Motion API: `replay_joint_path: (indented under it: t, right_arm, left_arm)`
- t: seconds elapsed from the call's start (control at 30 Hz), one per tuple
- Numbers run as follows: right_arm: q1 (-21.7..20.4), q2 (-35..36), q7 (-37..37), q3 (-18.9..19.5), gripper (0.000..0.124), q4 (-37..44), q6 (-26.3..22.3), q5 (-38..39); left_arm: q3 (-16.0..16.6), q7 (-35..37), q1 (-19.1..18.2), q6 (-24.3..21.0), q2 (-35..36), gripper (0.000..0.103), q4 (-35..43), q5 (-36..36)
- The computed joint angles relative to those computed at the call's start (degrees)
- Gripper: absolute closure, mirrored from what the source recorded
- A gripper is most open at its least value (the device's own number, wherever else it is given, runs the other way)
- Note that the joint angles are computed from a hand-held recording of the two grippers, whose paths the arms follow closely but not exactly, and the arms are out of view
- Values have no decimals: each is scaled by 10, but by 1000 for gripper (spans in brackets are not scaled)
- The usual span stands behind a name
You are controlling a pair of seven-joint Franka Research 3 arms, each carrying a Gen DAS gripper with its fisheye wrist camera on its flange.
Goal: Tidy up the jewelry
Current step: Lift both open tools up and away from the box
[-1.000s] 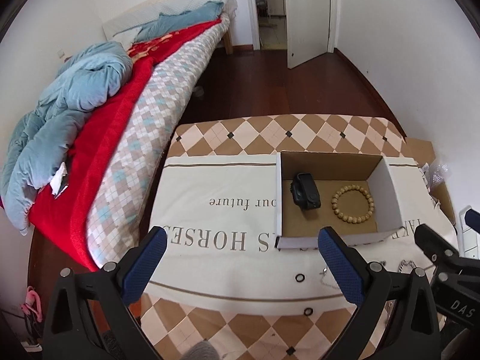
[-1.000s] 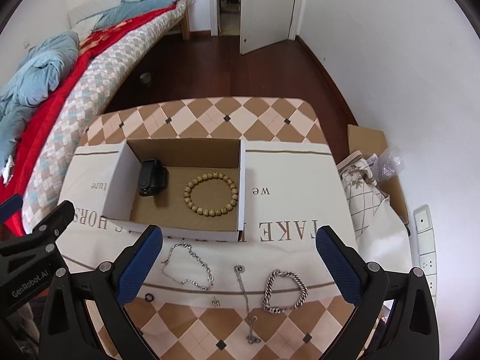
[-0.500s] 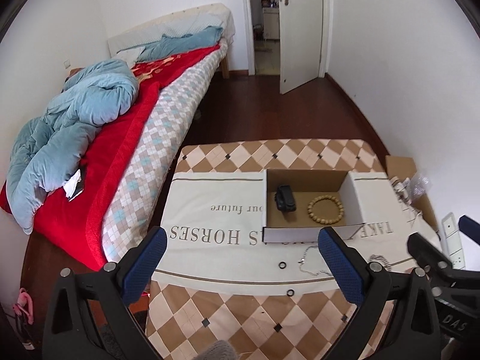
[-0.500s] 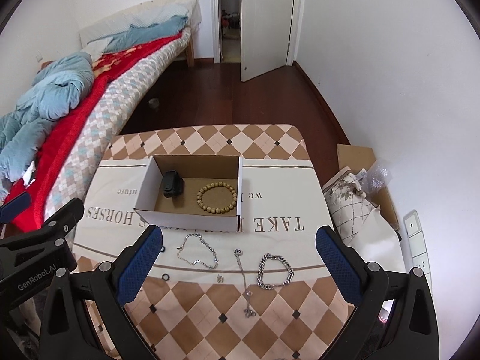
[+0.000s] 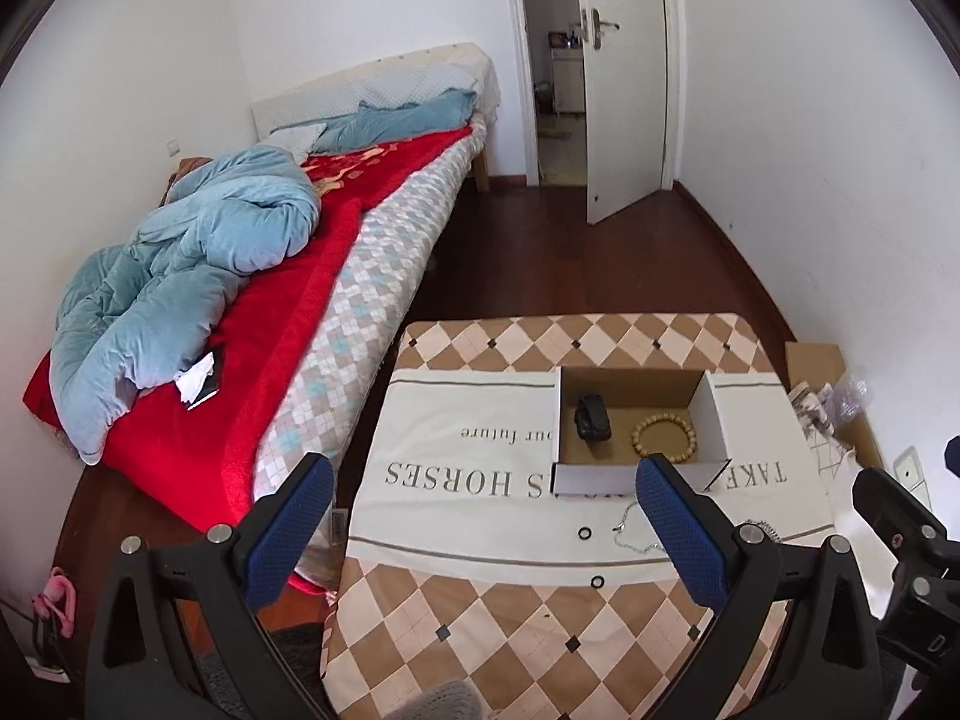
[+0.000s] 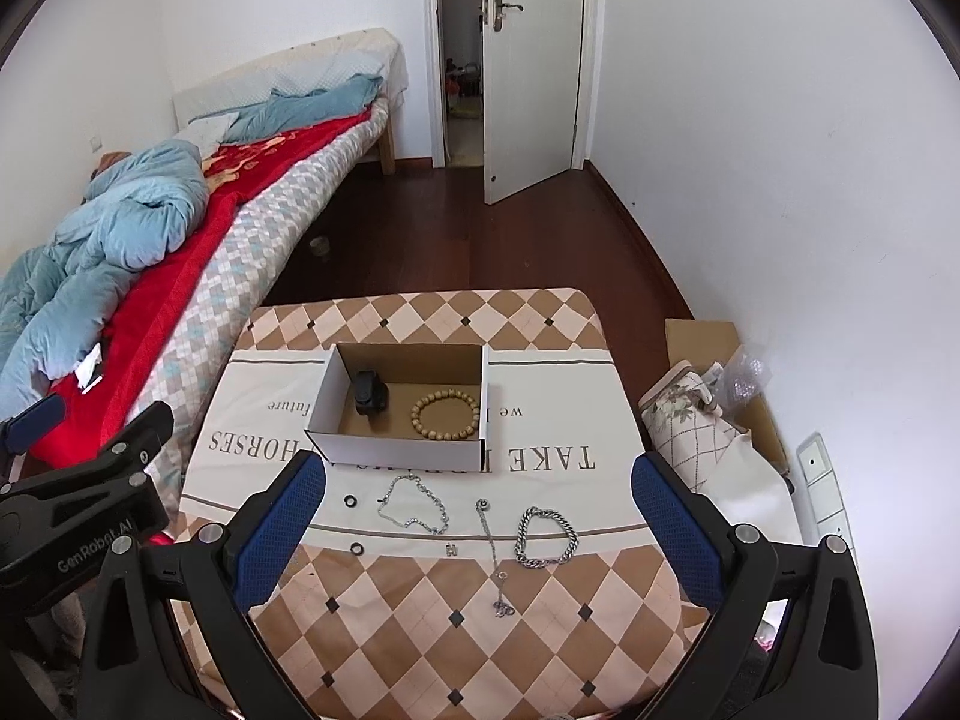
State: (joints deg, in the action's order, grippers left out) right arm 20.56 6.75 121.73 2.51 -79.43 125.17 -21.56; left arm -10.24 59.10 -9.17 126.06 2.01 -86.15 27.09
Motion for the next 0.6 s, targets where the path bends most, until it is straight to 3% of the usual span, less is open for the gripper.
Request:
replay_joint_path:
  t: [0.1,0.3,0.47,0.6]
  right_arm:
    - [-5,-18,8,-1,21,-37,28,0]
    - [-23,-18,32,-4,21,-82,15,21]
    - [-46,-18,35,-11,45,-141,22,76]
    - [-63,-16,24,-15,50,-185,33,129]
  left_arm:
    - [2,-18,1,16,-6,0,-19,24]
    - [5,-27,7,12,7,0,-40,28]
    - [6,-16,2,-27,40,0,-40,29]
    - [8,2,0,-41,61,0,-43,15]
